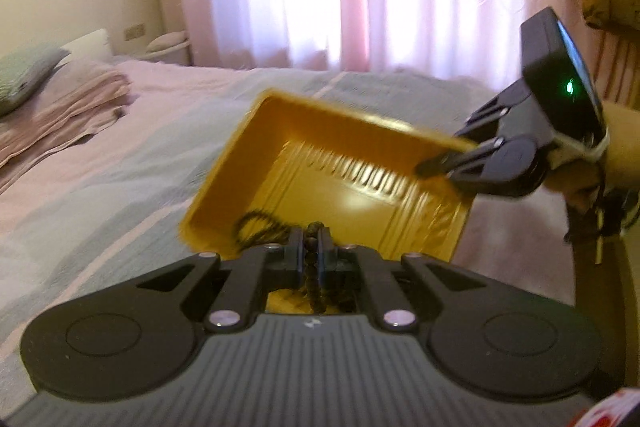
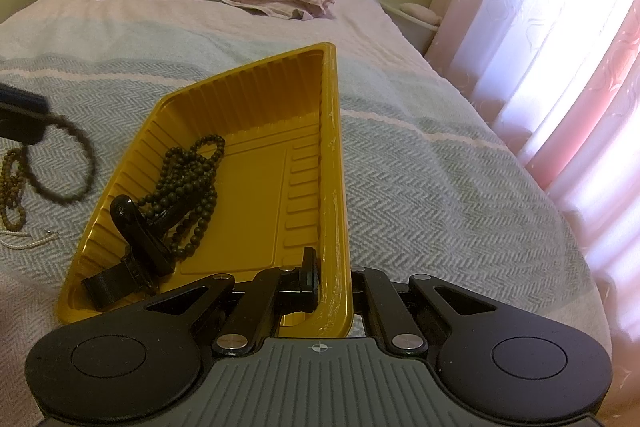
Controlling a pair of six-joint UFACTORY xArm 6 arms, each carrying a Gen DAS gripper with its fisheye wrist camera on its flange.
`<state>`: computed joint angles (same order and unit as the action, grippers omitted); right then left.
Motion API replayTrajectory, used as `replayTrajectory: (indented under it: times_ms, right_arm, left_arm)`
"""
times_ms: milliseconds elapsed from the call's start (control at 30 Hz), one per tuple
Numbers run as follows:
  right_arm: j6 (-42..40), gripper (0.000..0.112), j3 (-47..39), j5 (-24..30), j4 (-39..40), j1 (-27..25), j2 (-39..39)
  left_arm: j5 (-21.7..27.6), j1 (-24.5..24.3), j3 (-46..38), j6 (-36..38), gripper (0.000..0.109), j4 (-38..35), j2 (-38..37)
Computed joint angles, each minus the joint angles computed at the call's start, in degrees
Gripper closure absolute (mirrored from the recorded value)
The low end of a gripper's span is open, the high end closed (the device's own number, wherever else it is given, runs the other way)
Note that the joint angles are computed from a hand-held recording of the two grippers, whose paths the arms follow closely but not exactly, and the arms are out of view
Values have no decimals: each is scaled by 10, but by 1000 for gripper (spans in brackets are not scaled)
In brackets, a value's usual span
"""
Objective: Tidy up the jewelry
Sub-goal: 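Lower the dark bead strand into the orange tray and open the left tool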
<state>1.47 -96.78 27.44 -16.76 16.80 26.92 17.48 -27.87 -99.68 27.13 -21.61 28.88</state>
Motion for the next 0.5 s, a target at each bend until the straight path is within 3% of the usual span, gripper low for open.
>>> replayTrajectory:
  times_ms: [500]
  right_arm:
    - [-13,109,-3,3,15,-2,1]
  left_arm:
    - [82,-19,-191,-16,103,-18,134]
